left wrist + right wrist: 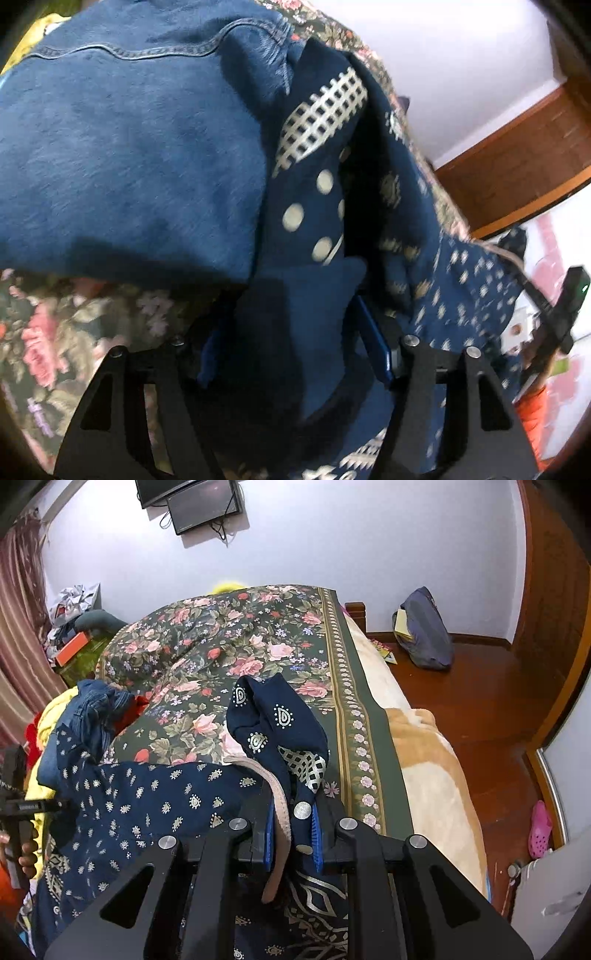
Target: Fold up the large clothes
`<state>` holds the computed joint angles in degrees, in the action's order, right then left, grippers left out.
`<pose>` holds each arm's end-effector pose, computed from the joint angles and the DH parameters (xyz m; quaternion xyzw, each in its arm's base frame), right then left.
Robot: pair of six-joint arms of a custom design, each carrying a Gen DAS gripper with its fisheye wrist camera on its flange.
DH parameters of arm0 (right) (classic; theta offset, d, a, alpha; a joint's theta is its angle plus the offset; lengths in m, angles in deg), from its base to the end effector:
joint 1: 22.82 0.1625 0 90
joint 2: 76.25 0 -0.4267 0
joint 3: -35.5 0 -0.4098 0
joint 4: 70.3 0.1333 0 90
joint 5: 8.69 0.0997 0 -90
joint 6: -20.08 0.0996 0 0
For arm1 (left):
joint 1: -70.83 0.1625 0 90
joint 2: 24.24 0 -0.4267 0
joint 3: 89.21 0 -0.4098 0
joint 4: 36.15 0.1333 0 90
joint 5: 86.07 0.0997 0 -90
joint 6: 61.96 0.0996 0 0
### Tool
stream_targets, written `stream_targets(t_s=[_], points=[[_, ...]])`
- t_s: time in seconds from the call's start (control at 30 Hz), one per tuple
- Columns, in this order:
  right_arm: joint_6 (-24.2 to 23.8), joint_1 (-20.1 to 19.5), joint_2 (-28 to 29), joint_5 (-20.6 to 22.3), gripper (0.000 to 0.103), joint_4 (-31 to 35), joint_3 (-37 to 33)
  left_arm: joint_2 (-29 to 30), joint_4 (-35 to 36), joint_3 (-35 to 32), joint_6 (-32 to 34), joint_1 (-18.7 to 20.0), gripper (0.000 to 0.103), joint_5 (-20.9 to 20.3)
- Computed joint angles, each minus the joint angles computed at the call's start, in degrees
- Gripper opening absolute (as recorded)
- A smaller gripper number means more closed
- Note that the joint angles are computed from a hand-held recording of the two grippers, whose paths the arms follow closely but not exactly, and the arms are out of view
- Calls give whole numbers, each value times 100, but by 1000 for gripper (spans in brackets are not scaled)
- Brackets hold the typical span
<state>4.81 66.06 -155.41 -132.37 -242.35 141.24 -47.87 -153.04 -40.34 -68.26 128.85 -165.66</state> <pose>0.0669 -0.5729 0.4334 -0.0295 -0.8573 0.4043 0.3173 -0.3293 -0.8131 0.0637 0.2200 0.9712 -0.0433 0.0810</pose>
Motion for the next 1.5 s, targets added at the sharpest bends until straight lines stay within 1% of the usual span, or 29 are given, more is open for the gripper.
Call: stream_targets(t_s=[0.03, 0.1, 0.17, 0.2, 0.27, 0.37, 0.43, 0.5, 0.6, 0.7, 0.83, 0.87, 0.9, 0.93, 0.97, 1.0, 1.03, 1.07, 1.1, 1.13, 1.17, 1.2, 1.23, 1.3, 1.33, 1.37, 1.4, 1.43, 1.5], points=[[5, 0, 6, -10, 14, -5, -1, 53, -24, -66, 25, 3, 46, -62], [3, -31, 1, 24, 14, -12, 10, 156, 114, -232, -61, -45, 22, 58], [90, -56, -34, 81, 14, 65, 10, 94, 114, -148, -108, -167, 11, 295], [142, -62, -62, 123, 14, 112, 9, 30, 89, -57, -105, -230, 9, 418], [145, -37, -103, 172, 14, 56, 37, -208, -140, 279, -73, -377, 8, 538], [78, 58, -203, 303, 14, -205, 151, -698, -777, 902, 287, -628, 8, 678], [11, 146, -258, 350, 14, -364, 208, -882, -1068, 1073, 488, -762, 8, 853], [-107, 256, -273, 348, 14, -500, 206, -958, -1366, 1078, 734, -861, 8, 1000], [-180, 354, -187, 366, 14, -590, 48, -755, -1276, 583, 950, -870, 8, 1072], [-228, 368, 81, 325, 14, -647, -257, -395, -1001, 25, 1135, -830, 8, 1399], [-132, 239, 574, 194, 14, -411, -808, 532, -399, -1242, 1180, -721, 8, 1853], [-64, 188, 732, 115, 14, -289, -995, 800, -180, -1645, 1132, -667, 8, 1936], [32, 147, 833, 47, 14, -128, -1130, 924, -51, -1809, 1051, -630, 9, 2002], [103, 84, 997, -45, 14, 6, -1318, 1186, 220, -2212, 919, -586, 9, 2080], [139, 49, 1092, -119, 14, 87, -1428, 1358, 337, -2475, 835, -565, 11, 2108], [165, 12, 1196, -220, 14, 180, -1549, 1387, 358, -2499, 762, -531, 14, 2066], [174, -45, 1291, -285, 14, 285, -1652, 1295, 171, -2282, 756, -502, 16, 1994], [221, -80, 1309, -301, 15, 364, -1677, 1120, -165, -1901, 848, -493, 17, 1927], [270, -130, 1308, -267, 16, 426, -1674, 1034, -335, -1715, 956, -496, 18, 1906], [283, -174, 1275, -200, 17, 460, -1638, 1062, -371, -1736, 1062, -486, 19, 1930], [252, -193, 1245, -196, 20, 426, -1600, 955, -463, -1532, 1162, -504, 21, 1965], [228, -192, 1216, -237, 28, 397, -1567, 929, -434, -1511, 1190, -516, 25, 1989], [293, -164, 1184, -379, 37, 495, -1561, 872, -412, -1422, 1182, -544, 30, 2061], [514, -96, 1080, -625, 46, 707, -1535, 710, -465, -1159, 1165, -590, 50, 2154], [616, -53, 1003, -707, 48, 777, -1486, 581, -572, -928, 1210, -626, 56, 2233], [728, -16, 952, -799, 49, 841, -1457, 421, -766, -595, 1282, -700, 72, 2517], [783, 25, 821, -816, 51, 934, -1358, 393, -885, -491, 1373, -726, 81, 2715], [796, 34, 785, -835, 52, 996, -1351, 250, -1103, -193, 1506, -774, 82, 2881], [891, 139, 582, -1067, 54, 1164, -1168, -83, -1263, 345, 1625, -829, 83, 2888]])
